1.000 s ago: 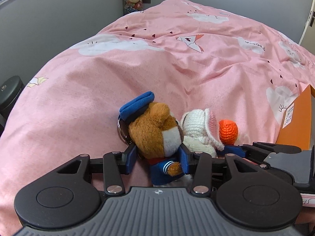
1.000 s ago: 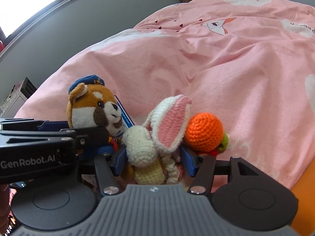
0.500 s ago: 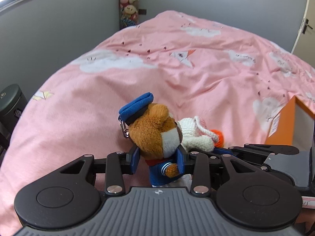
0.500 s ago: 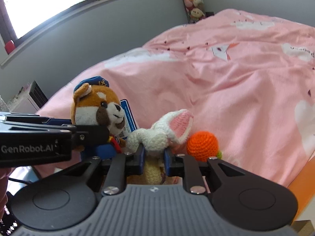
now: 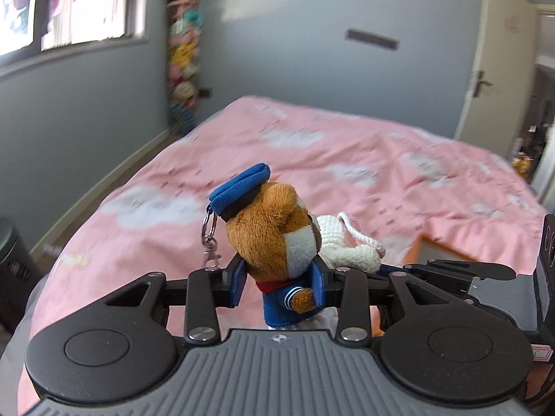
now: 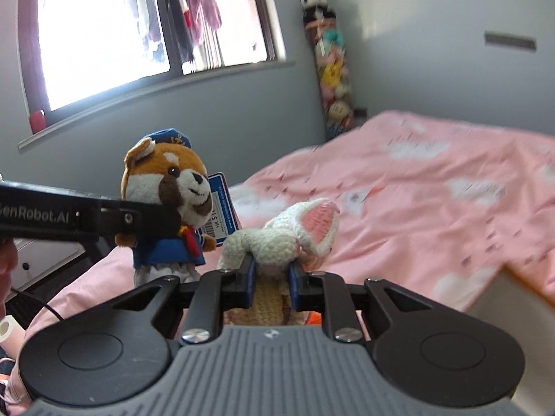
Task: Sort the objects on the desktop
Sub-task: 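Carry the bear and bunny over the shoebox with both grippers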
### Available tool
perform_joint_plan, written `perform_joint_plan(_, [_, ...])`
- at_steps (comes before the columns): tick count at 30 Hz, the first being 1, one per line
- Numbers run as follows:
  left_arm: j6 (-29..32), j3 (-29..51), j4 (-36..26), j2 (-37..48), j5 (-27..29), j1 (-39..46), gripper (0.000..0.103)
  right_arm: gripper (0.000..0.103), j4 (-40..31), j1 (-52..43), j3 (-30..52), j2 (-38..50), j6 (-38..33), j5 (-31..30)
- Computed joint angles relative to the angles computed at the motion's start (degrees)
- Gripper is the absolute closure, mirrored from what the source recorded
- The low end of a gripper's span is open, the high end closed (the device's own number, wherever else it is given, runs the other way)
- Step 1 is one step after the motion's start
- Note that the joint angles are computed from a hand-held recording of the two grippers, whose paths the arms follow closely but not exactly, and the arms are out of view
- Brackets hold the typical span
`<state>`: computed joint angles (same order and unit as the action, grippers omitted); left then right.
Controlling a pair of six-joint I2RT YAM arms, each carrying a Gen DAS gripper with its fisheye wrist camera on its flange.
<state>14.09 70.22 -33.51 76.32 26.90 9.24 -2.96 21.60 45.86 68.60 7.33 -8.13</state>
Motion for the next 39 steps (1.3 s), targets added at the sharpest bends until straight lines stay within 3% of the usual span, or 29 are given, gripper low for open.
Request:
perform_joint_plan(8, [-0.7,2.9,-1.2,-1.0,2.7,-12.1,0.06,0.083,-10.7,-16.0,-2.4,-15.7,-9.3,-7.1])
perform_joint_plan(16, [-1.9,2.5,1.1,2.5,0.7,-23.5,0.06,0.083,-20.3,-36.9,-2.6,-21.1,-21.0,-16.9])
perform_joint_plan(22, [-0.4,3.0,0.9,7.2,-1.0,-29.8,0.06,0.083,-23.3,-48.1,-3.6,-19.6,-30.4,-21.0])
perform_joint_plan(29, [2.3,5.4,0.6,15.8,-2.7,-34.5,0.06,0.083,-23.3,-53.4,-6.2,-14.3,-40.1,-20.9])
perform_joint_plan(39, [4.1,12.3,-2.9,28.2,-5.6,-38.6,0.06,0.083,-23.0,-52.8,-7.8,-8.1,-42.4,-17.4])
